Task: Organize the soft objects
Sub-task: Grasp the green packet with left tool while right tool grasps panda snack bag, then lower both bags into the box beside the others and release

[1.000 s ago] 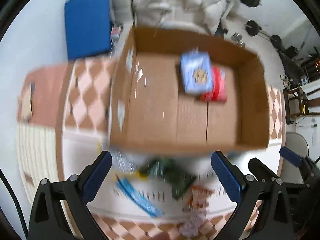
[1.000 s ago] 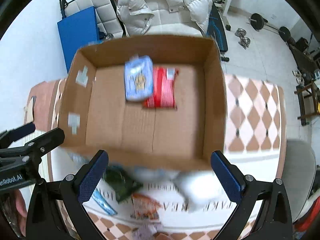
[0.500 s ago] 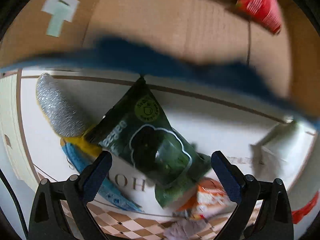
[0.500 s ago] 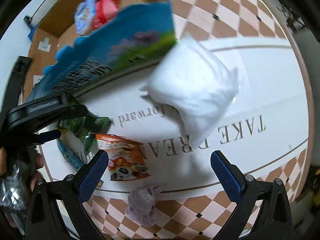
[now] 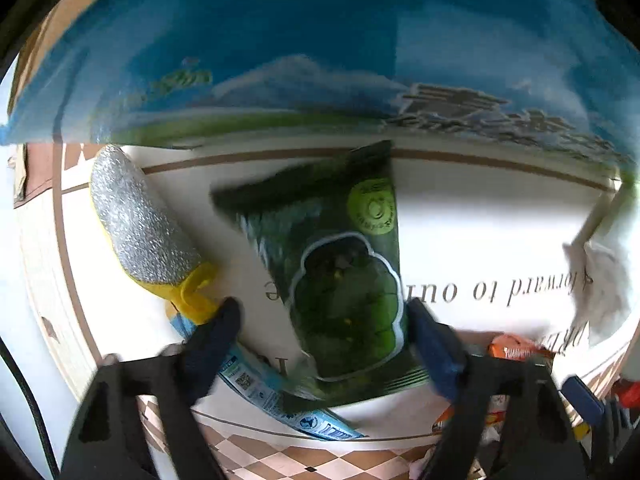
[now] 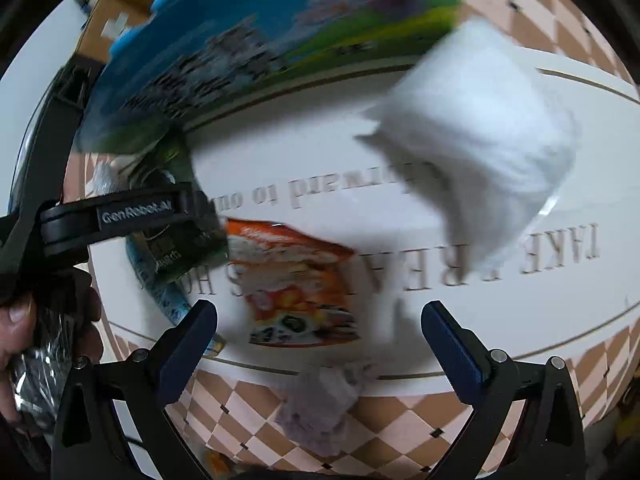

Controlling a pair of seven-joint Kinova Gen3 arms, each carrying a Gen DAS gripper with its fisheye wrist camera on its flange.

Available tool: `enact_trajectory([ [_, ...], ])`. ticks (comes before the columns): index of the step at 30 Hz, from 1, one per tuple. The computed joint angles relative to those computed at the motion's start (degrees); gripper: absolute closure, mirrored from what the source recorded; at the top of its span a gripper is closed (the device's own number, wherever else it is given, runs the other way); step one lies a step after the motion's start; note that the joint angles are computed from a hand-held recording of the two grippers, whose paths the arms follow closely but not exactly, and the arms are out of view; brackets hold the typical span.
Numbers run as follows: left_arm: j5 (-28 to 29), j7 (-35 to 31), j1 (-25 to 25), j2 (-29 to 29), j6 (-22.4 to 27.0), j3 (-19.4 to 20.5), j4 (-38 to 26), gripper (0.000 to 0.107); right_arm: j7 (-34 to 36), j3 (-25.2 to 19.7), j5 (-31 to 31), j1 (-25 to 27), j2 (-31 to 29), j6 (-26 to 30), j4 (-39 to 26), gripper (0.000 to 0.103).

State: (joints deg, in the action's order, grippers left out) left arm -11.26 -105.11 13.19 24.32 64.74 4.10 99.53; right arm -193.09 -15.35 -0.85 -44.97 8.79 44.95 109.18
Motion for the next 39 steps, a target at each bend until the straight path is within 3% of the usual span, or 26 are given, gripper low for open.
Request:
enact_trajectory([
  [1,0.04,-0.39,-0.18,-0.12,-0.27,0.06,0.2,0.053,1.44,0.02,-0.45,0.53,0.84,-0.09,-0.55,0.0],
  [3,0.04,-0.92,-0.33,-0.33,-0.71,0.13,0.5,0.065,3.18,0.17,-1.13,0.87,2.42,-0.42,-1.36,0.0],
  [8,0.56,-2.41,-1.8,-1.45,-1.36,-0.29,1.59,0.073,7.26,0.58,-4.6,1.97,4.4,-3.12,-0.46,0.006],
  [10,0.9,-2.76,-2.4,-2.42,-1.02,-0.43,2.6,0.073,9.67,0.53,-6.57,2.78,5.42,-3.91,-0.14,0.02],
  [11,0.73,-3.29,-2.87,-3.35,-1.7,-0.57,4.18,0.073,10.99,0.29,-7.63,3.22,5.88,-4.01,-0.11,0.035],
  [13,0.15,-4.22,-2.95,-5.02,-2.19,-0.88,6.62,0.073,10.89,0.97,-7.34,2.11,6.15,-2.69,-0.8,0.047],
  [15,-0.38,-4.83,-3.32,-6.63,-2.72,-0.41,8.05,0.073,10.95,0.99,-7.7,1.65,6.14,-1.43,-1.4,0.052],
  [22,1.68,-6.46,-4.45,-9.04,-2.27,-0.08,13.17,0.069,8.77,0.18,-8.24,-1.19,6.14,3.13,-3.34,0.056],
  [29,3.55,-8.13,-7.23,-6.43,-0.98,-0.98,10.35,0.068,9.05,0.07,-9.84,-1.49,6.83,3.0,-3.31,0.046],
  [34,3.37,-9.94,-8.78,-6.45,-1.26,-1.29,9.54,0.071,8.15,0.13,-9.75,-2.34,7.1,3.07,-3.61,0.046],
  [39,4.28,-11.31,-9.16,-9.44,-2.24,-1.6,12.72,0.074,6.35,0.33,-7.94,-4.16,8.44,4.32,-5.75,0.056],
])
